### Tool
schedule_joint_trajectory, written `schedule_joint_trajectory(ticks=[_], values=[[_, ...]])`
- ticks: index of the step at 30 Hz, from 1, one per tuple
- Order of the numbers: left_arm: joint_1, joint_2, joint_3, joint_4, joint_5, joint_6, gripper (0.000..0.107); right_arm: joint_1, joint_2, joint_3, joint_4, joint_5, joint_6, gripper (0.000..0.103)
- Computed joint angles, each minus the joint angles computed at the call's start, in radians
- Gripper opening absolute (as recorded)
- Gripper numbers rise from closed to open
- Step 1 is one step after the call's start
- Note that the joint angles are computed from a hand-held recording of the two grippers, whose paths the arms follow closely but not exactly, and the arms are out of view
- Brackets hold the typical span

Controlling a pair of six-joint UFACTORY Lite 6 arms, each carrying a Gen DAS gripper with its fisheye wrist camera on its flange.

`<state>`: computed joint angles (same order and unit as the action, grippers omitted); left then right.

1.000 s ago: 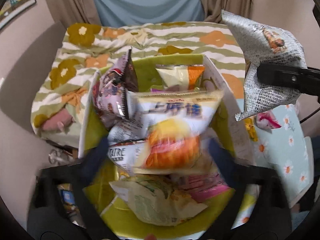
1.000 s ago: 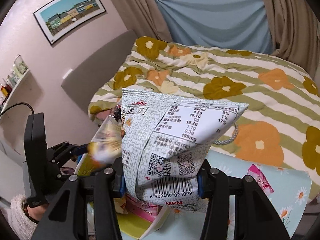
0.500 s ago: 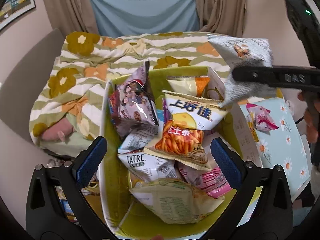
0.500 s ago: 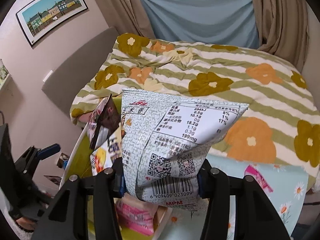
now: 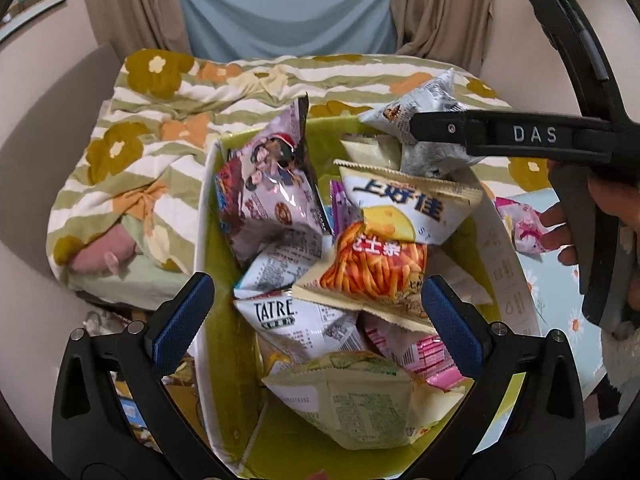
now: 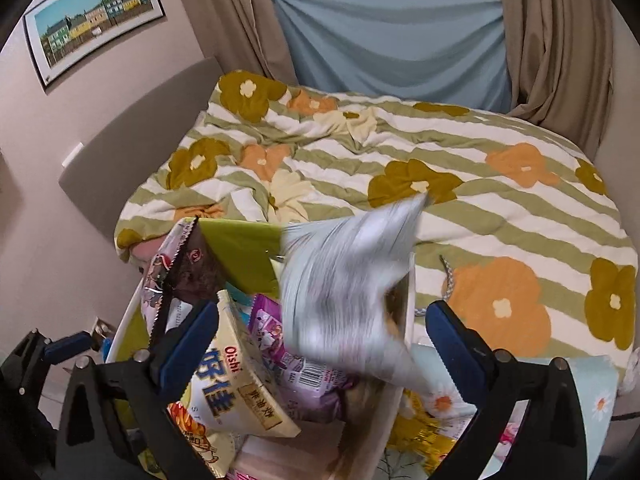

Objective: Organize snacks
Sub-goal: 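Carry both bags over the yellow box and release them inside, then move both tools to the last snacks on the tablecloth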

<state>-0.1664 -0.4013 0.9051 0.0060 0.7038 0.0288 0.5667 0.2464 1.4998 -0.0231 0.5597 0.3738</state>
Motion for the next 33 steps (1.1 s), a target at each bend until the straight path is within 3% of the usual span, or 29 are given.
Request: schedule_joint_trajectory(ticks=[11,18,24,29,33], values=[[-0.038,-0.068,-0.01,0.019,0.037,-0.054,0.103,0.031,-0.127,-0.11,-0.087,-0.002,0.108,0.103],[-0.18,-0.091,0.046,0.184,0.092,-0.292,0.103,0.017,-0.257,-0.152,-0.056,0.033,0.06,0.103],[-0.42,-0.059,0.135,0.375,0.184,-0.63,0.103,-0.072,-0.406,-0.196,0.08,0.107,-0.145,0.103],[-0.671,0.071,0.248,0.547,0.258,-0.917,0.103,-0.3,-0.534,-0.258,0.38,0.228,-0.525,0.103],[-0.813,0.219,0.354,0.625,0.285,-1.067,0.103,-0.508,-0.605,-0.308,0.514,0.332,-0.782,0.103]])
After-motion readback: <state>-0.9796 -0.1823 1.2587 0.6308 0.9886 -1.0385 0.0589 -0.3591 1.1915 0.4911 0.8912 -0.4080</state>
